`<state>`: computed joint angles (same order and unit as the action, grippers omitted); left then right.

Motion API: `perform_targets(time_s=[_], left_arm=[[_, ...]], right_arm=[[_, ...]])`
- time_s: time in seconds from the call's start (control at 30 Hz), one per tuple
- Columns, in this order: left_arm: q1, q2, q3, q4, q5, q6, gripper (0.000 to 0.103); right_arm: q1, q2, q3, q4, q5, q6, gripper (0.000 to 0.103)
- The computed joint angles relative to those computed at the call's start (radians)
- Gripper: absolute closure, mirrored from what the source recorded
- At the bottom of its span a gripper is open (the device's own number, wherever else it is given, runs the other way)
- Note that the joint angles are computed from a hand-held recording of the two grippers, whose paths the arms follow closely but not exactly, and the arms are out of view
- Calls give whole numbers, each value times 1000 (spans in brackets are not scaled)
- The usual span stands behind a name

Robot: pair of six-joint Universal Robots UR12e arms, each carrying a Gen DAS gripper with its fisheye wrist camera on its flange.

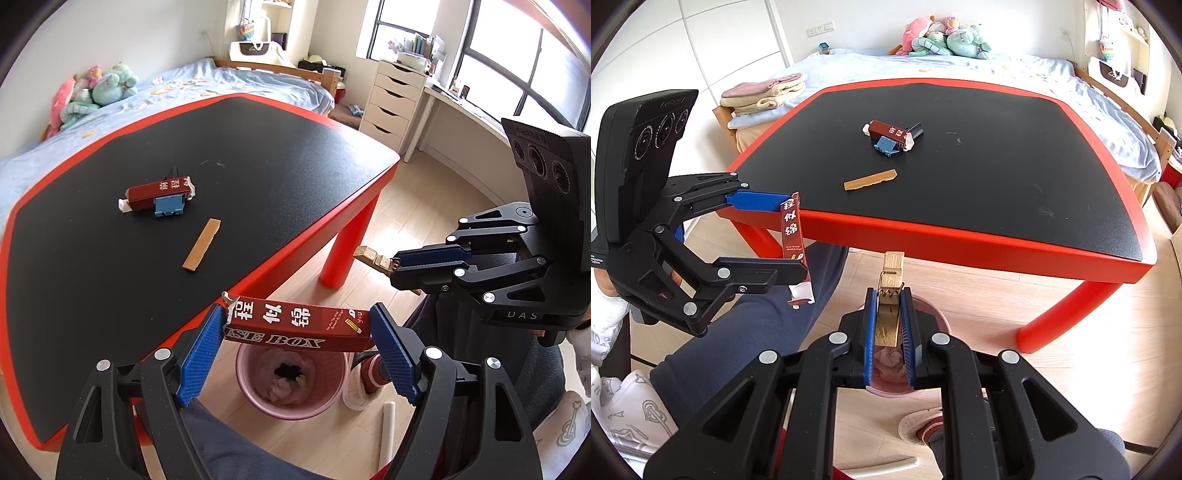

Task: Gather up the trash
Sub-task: 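Carry the carton and clothespin over the wastebasket and open both grippers, then move both tools back toward the remaining red box and wooden stick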

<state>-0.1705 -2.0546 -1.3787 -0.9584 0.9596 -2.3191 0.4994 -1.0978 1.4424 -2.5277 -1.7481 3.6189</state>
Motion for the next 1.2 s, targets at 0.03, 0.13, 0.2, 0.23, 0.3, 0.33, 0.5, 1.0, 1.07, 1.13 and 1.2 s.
perform_targets(time_s=[0.03,0.13,0.2,0.23,0.3,0.33,0.5,1.0,1.07,1.13,1.2], left_arm=[[0,0,0,-1,-1,1,27],[1,1,-4,-8,-9,10,26],[1,0,-4,-14,-12,13,19],[2,0,-5,-10,-13,8,14],[2,-3,-4,-4,-9,-6,13],[3,-4,-3,-2,-8,-15,10],[8,-7,0,24,-14,-54,8],[10,-9,7,35,19,-87,8],[10,-10,9,36,21,-89,8],[11,-12,13,35,23,-92,8],[11,-14,15,37,25,-95,8]], right_arm=[[-1,0,1,-1,2,0,91],[-4,1,2,-2,12,1,90],[-6,1,2,6,12,8,80],[-5,1,3,11,0,12,68],[-6,-2,10,-3,-4,21,21],[-7,-2,12,-6,-2,26,18],[-8,0,9,4,-8,39,10],[-8,4,2,5,8,30,4],[-8,4,2,3,9,29,4],[-9,5,0,3,14,26,4],[-9,7,-2,2,15,23,4]])
